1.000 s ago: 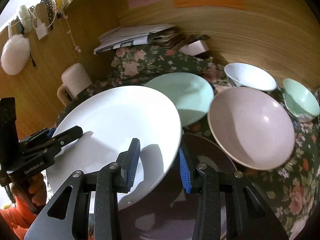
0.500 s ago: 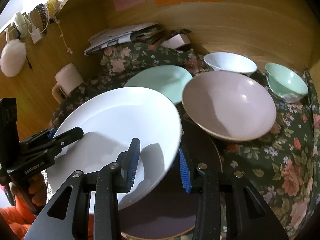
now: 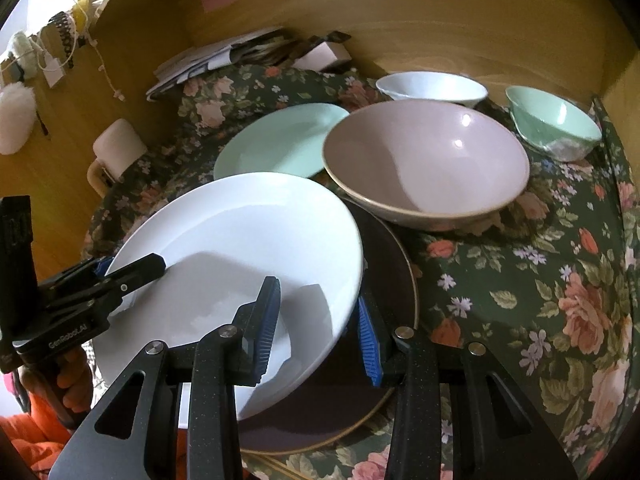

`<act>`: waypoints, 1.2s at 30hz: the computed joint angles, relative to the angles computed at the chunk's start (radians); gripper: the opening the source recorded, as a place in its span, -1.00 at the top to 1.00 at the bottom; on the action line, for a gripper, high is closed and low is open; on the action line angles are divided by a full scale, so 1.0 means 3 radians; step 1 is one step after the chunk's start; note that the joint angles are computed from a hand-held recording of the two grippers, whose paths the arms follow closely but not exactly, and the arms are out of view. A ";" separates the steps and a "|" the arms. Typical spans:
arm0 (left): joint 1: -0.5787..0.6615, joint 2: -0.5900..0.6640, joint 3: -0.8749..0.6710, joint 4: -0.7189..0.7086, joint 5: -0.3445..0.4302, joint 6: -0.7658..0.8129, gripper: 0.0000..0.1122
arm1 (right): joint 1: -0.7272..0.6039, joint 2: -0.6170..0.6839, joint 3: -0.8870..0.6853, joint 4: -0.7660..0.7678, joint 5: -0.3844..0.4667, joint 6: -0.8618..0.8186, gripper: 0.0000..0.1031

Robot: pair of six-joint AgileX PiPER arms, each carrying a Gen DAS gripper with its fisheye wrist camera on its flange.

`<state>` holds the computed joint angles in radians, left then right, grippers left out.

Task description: Organize plates and bowls

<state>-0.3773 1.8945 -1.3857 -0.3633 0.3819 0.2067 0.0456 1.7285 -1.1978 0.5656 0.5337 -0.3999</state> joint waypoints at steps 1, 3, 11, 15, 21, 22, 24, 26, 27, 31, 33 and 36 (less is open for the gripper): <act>-0.0008 0.0006 0.0001 0.0015 -0.0001 -0.0013 0.22 | -0.0007 0.0007 0.0004 -0.0005 0.0003 0.0005 0.34; -0.0019 0.0030 -0.0006 0.0019 -0.0001 -0.0018 0.22 | -0.0004 0.0014 0.0016 -0.0031 -0.0010 0.0036 0.34; -0.0062 0.0077 -0.0002 0.0079 -0.0045 -0.0094 0.22 | -0.0027 0.0045 0.0055 -0.0014 -0.0047 0.0048 0.34; -0.0072 0.0119 -0.0034 0.0072 -0.0002 -0.0102 0.23 | -0.0041 0.0079 0.0046 -0.0036 -0.0026 0.0087 0.34; -0.0071 0.0154 -0.0048 0.0005 0.0032 -0.0085 0.23 | -0.0055 0.0067 0.0054 -0.0043 -0.0009 0.0079 0.34; -0.0078 0.0151 -0.0041 0.0022 0.0022 -0.0107 0.23 | -0.0054 0.0064 0.0053 -0.0059 -0.0001 0.0083 0.34; -0.0080 0.0152 -0.0043 0.0014 0.0027 -0.0104 0.23 | -0.0050 0.0059 0.0052 -0.0095 0.0015 0.0091 0.34; -0.0083 0.0154 -0.0048 0.0019 0.0032 -0.0118 0.23 | -0.0054 0.0052 0.0051 -0.0119 0.0036 0.0095 0.36; -0.0089 0.0152 -0.0044 0.0038 0.0027 -0.0136 0.23 | -0.0052 0.0045 0.0054 -0.0145 0.0040 0.0115 0.36; -0.0106 0.0167 -0.0064 0.0130 0.0030 -0.0207 0.23 | -0.0068 -0.0026 0.0093 -0.0271 0.0010 0.0238 0.35; -0.0132 0.0179 -0.0072 0.0241 0.0010 -0.0287 0.23 | -0.0033 -0.0113 0.0147 -0.0588 -0.0113 0.0519 0.35; -0.0150 0.0217 -0.0105 0.0307 0.0006 -0.0341 0.23 | -0.0105 -0.0154 0.0147 -0.0560 -0.0078 0.0499 0.35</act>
